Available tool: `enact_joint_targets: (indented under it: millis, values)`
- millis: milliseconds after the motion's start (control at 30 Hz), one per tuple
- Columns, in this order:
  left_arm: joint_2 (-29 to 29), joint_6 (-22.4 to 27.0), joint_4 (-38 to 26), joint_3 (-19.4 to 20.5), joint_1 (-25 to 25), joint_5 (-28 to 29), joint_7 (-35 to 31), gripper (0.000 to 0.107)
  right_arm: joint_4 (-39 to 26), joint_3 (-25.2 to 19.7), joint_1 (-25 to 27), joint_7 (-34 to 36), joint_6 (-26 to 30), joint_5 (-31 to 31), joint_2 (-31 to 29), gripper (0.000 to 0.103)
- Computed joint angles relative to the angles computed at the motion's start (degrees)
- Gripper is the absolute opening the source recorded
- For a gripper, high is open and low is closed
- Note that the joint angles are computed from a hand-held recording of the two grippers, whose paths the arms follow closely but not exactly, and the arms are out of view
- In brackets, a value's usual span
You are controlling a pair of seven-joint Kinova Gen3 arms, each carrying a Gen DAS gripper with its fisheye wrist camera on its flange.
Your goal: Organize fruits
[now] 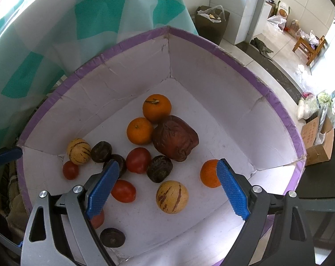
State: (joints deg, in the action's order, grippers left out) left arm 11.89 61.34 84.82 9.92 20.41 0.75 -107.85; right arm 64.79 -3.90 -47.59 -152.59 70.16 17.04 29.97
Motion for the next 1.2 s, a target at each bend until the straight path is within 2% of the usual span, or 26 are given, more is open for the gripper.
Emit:
enact_joint_targets:
  millis: [1200]
  values:
    - [1.3, 1.1, -0.9, -0.2, 0.4, -1.0, 0.6, 0.096, -0.1, 0.0, 0.6, 0.6, -1.1, -1.4, 1.0, 0.087]
